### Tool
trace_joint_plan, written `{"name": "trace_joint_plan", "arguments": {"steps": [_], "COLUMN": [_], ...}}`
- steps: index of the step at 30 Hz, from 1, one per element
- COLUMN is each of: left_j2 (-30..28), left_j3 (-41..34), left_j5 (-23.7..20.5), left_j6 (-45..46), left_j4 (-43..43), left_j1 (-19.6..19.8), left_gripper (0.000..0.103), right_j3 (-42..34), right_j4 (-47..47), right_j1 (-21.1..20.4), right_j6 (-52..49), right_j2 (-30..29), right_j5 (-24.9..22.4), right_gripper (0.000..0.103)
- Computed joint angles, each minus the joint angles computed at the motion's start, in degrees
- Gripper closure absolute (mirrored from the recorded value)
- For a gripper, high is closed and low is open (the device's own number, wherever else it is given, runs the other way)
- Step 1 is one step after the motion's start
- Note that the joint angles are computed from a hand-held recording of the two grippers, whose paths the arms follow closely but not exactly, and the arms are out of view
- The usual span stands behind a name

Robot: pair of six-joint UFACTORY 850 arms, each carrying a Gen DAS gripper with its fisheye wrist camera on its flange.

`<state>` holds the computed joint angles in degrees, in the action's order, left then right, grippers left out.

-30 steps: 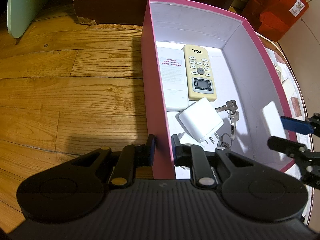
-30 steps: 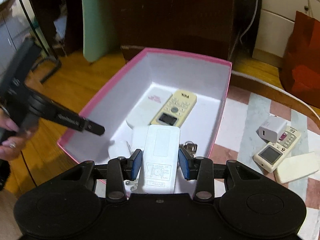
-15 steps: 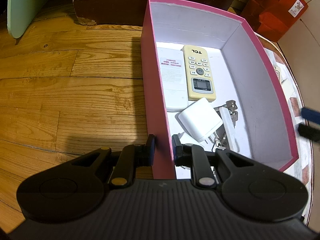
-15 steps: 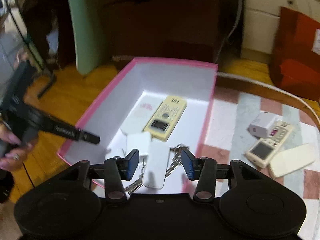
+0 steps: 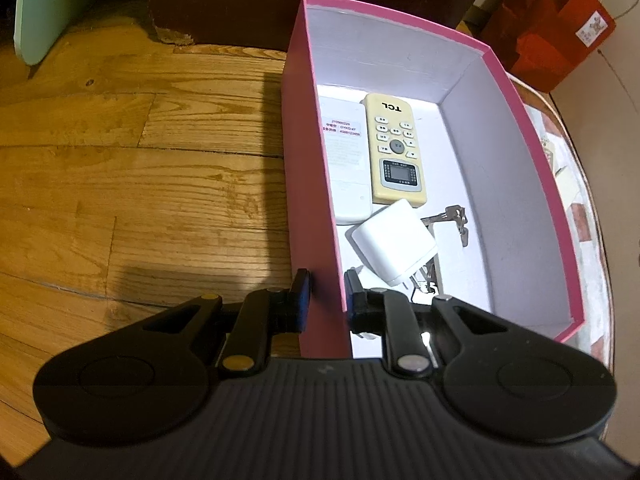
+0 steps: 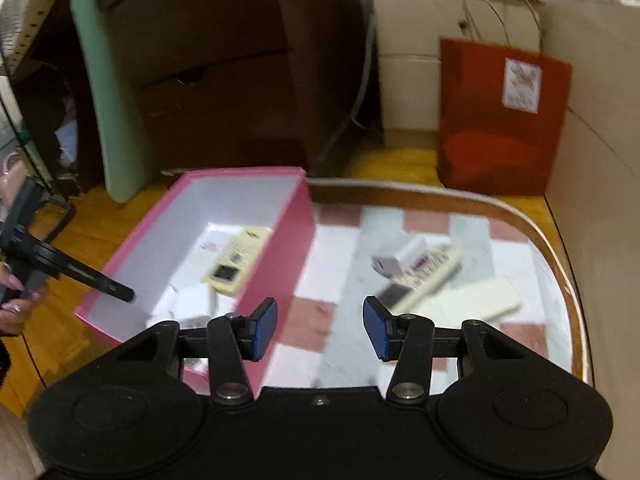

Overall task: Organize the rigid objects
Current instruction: 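Move the right gripper back to the white cube charger on the mat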

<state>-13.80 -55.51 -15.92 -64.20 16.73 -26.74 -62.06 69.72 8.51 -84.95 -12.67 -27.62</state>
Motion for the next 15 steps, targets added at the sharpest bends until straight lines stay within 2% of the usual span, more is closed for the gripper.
{"name": "trace_joint_plan", "arguments": {"steps": [2, 8, 15], "left_j2": [0.0, 0.2, 0.4], "left_j3": [-0.1, -0.1, 0.1], "left_j5": [0.0, 0.1, 0.4], "left_j6": [0.1, 0.8, 0.6], "left_j4": [-0.2, -1.7, -2.0], "left_j1": [0.0, 0.4, 0.6], "left_gripper": [0.086, 0.086, 0.087], "right_j3": [-1.3, -3.9, -14.1], "right_j4": [-3.7, -7.6, -11.5], "right_j1": [-0.5, -0.2, 1.8], "right_j6": [4.4, 7.8, 9.2], "right_j2": [-1.5, -4.8, -14.0], "right_j5": [0.1, 2.0, 4.0], "right_gripper": [0.05, 0.045, 0.035]}}
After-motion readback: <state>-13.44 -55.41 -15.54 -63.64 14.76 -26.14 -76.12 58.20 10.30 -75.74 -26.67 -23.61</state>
